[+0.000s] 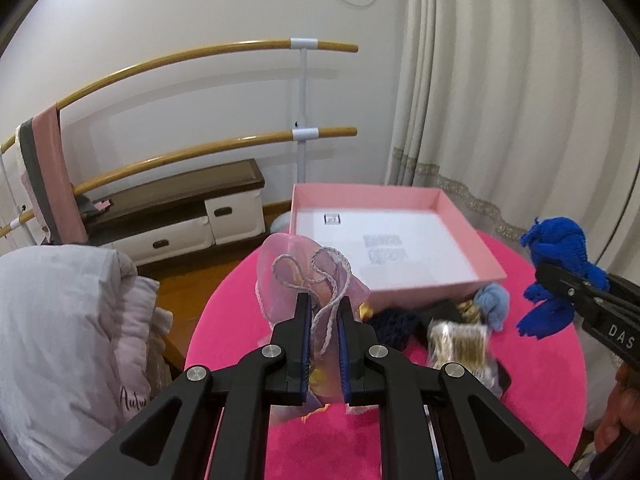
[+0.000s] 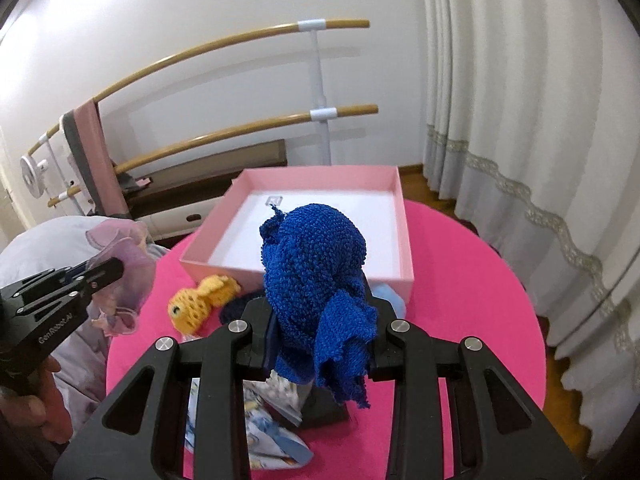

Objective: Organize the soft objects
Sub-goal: 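Carry both items into the pink box and open both tools to release them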

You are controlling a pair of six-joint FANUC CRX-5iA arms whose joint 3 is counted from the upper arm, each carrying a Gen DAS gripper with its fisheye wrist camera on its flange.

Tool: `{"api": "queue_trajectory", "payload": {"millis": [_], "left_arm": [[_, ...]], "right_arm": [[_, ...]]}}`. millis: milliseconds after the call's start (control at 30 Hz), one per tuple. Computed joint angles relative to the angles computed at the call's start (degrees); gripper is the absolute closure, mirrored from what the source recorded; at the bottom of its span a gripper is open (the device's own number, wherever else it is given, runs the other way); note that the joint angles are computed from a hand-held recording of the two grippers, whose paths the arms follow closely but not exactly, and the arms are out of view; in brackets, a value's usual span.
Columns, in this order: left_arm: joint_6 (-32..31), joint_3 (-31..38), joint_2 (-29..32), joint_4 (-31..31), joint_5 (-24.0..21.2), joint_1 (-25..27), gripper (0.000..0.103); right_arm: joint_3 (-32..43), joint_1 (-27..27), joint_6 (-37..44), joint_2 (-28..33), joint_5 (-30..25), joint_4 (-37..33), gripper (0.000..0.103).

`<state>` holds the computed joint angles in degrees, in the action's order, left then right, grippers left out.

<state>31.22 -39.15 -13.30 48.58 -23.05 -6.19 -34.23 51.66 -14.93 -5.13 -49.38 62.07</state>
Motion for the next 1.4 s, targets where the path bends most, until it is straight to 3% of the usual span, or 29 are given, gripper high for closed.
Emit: {"api": "queue_trajectory", "payload": {"millis": [400,567,767,967,1267,1367,1400], "left_arm": [[5.81,9.46,6.69,-3.06,1.58,-4.07,0.094],[10.89,17.28,13.30,-6.84,2.08,-6.08,0.094],[22.12,31.91,24.57,-16.47,-0.70,-7.56,0.094],[32.98,50.24,37.32,-25.99,-7.62,-9.15,0.094],[42.99,82.95,58.41,-33.97,-23.98,-10.79,0.094],[44.38,86.79,60.56,-36.14,-24.92,-11.35,0.083],[44.87,86.79,60.57,-36.78,-24.45,-11.52,0.062]], "right_arm": [[4.93,-5.49,5.50,2.67,4.42,0.74,0.074],[9.69,-9.95,11.99,6.10,8.25,-3.13,0.074],[15.63,-15.58,19.88,10.50,12.05,-10.33,0.074],[23.27,-19.86,31.48,16.29,12.68,-22.18,0.073],[30.06,-24.08,41.34,22.26,12.22,-33.94,0.073],[31.60,-24.49,44.20,23.39,11.56,-36.40,0.071],[32.37,-24.61,45.55,23.79,11.13,-37.64,0.066]]}}
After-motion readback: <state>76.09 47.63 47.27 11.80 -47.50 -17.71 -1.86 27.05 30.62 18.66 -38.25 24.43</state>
